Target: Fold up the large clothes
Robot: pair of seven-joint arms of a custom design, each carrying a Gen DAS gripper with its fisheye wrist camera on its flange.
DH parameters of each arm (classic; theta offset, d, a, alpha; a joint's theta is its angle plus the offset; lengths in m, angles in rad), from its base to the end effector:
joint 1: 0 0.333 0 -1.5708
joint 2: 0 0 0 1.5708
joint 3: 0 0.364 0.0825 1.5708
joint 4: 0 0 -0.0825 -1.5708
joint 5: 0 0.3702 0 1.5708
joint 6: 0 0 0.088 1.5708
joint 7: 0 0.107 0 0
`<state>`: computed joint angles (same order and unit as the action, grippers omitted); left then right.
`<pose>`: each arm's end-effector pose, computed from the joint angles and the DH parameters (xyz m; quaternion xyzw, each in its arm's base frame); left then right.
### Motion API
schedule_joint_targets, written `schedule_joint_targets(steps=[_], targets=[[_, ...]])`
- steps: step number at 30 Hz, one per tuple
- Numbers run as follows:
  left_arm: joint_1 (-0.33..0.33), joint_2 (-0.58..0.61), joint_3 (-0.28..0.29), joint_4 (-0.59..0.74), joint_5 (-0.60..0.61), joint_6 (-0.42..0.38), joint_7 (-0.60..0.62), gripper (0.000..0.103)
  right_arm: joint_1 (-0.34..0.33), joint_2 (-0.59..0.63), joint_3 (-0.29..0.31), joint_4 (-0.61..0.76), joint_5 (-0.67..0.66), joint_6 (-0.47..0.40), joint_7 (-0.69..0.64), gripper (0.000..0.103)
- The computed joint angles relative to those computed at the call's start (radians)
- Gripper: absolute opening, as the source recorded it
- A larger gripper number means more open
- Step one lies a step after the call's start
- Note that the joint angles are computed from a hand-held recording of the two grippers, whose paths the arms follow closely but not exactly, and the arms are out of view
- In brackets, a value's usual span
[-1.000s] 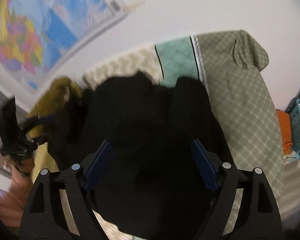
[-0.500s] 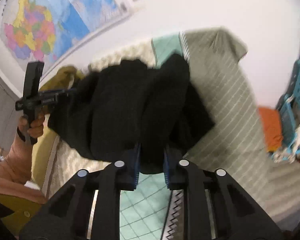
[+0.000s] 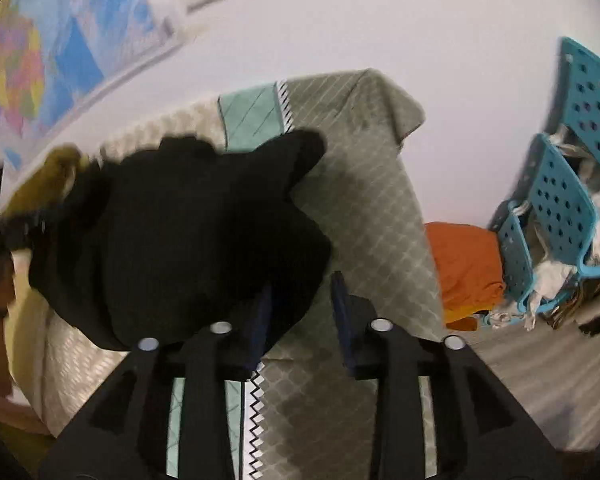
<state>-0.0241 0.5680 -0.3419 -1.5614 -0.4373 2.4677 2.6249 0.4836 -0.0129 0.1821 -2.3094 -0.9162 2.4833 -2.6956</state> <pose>0.7079 -0.2143 0.4156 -0.2513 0.9206 -0.2949 0.0485 0.4027 0.3207 0.4239 -0.4191 0.8518 -0.2135 0.2305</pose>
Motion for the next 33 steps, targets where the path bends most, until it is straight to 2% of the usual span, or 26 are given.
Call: schedule_joint_targets(steps=[2, 3, 4, 5, 7, 8, 11, 12, 13, 14, 16, 17, 18, 19, 20, 21, 22, 24, 25, 26, 28, 29, 30, 32, 33], targets=[[0.046, -0.033, -0.021, -0.052, -0.041, 0.033, 0.068, 0.046, 0.025, -0.039, 0.031, 0.019, -0.055, -0.121, 0.072, 0.055], [0.071, -0.055, -0.032, -0.082, -0.066, 0.044, 0.112, 0.05, 0.035, -0.049, 0.048, 0.039, -0.086, -0.168, 0.087, 0.058], [0.087, -0.07, -0.037, -0.107, -0.089, 0.052, 0.144, 0.057, 0.042, -0.045, 0.057, 0.067, -0.126, -0.18, 0.081, 0.06], [0.104, -0.089, -0.041, -0.134, -0.113, 0.051, 0.179, 0.06, 0.046, -0.034, 0.06, 0.089, -0.163, -0.163, 0.065, 0.064], [0.116, -0.108, -0.036, -0.165, -0.144, 0.038, 0.222, 0.061, 0.051, 0.019, 0.051, 0.16, -0.214, -0.103, -0.015, 0.075], [0.115, -0.118, -0.028, -0.184, -0.15, 0.035, 0.239, 0.061, 0.053, 0.069, 0.042, 0.214, -0.222, -0.055, -0.085, 0.075], [0.083, -0.115, 0.006, -0.207, -0.138, 0.046, 0.229, 0.061, 0.06, 0.233, 0.007, 0.381, -0.166, 0.059, -0.293, 0.072], [0.073, -0.109, 0.014, -0.206, -0.13, 0.048, 0.216, 0.061, 0.059, 0.285, 0.0, 0.437, -0.124, 0.065, -0.373, 0.072], [0.065, -0.101, 0.019, -0.2, -0.123, 0.05, 0.203, 0.061, 0.06, 0.32, -0.007, 0.476, -0.092, 0.069, -0.424, 0.068], [0.058, -0.095, 0.025, -0.196, -0.115, 0.051, 0.185, 0.061, 0.047, 0.362, -0.012, 0.523, -0.043, 0.083, -0.488, 0.059], [0.064, -0.091, 0.019, -0.194, -0.118, 0.054, 0.187, 0.061, 0.036, 0.381, -0.041, 0.532, -0.001, 0.151, -0.471, 0.052], [0.069, -0.092, 0.012, -0.202, -0.126, 0.07, 0.2, 0.061, 0.023, 0.378, -0.053, 0.524, -0.004, 0.181, -0.427, 0.053], [0.069, -0.092, 0.01, -0.203, -0.125, 0.073, 0.204, 0.062, 0.045, 0.378, -0.091, 0.529, 0.004, 0.154, -0.43, 0.054], [0.068, -0.091, 0.011, -0.202, -0.122, 0.074, 0.2, 0.063, 0.056, 0.387, -0.102, 0.546, 0.03, 0.092, -0.463, 0.061], [0.064, -0.087, 0.014, -0.196, -0.115, 0.07, 0.19, 0.063, 0.031, 0.401, -0.09, 0.552, 0.116, 0.086, -0.534, 0.067], [0.066, -0.084, 0.012, -0.192, -0.116, 0.069, 0.19, 0.063, -0.006, 0.421, -0.063, 0.556, 0.215, 0.11, -0.618, 0.067], [0.069, -0.082, 0.009, -0.19, -0.118, 0.073, 0.194, 0.063, -0.009, 0.447, -0.056, 0.582, 0.258, 0.078, -0.681, 0.064], [0.066, -0.071, 0.011, -0.179, -0.112, 0.078, 0.184, 0.06, 0.03, 0.49, -0.082, 0.645, 0.298, -0.029, -0.799, 0.053], [0.065, -0.067, 0.012, -0.174, -0.108, 0.073, 0.175, 0.058, 0.024, 0.495, -0.075, 0.649, 0.287, -0.025, -0.807, 0.031], [0.064, -0.062, 0.014, -0.167, -0.104, 0.07, 0.164, 0.056, 0.036, 0.486, -0.093, 0.64, 0.287, -0.01, -0.796, 0.018], [0.072, -0.052, 0.011, -0.155, -0.104, 0.055, 0.158, 0.055, 0.085, 0.419, -0.168, 0.561, 0.225, 0.059, -0.664, 0.01], [0.075, -0.049, 0.01, -0.152, -0.103, 0.051, 0.156, 0.055, 0.122, 0.364, -0.227, 0.506, 0.143, 0.111, -0.54, 0.009], [0.077, -0.046, 0.01, -0.148, -0.103, 0.049, 0.154, 0.055, 0.157, 0.317, -0.274, 0.47, 0.042, 0.117, -0.404, 0.009], [0.073, -0.038, 0.013, -0.14, -0.099, 0.059, 0.139, 0.055, 0.163, 0.27, -0.301, 0.435, -0.087, 0.129, -0.235, 0.009], [0.074, -0.031, 0.015, -0.126, -0.097, 0.043, 0.119, 0.055, 0.142, 0.271, -0.296, 0.431, -0.093, 0.158, -0.209, 0.009]])
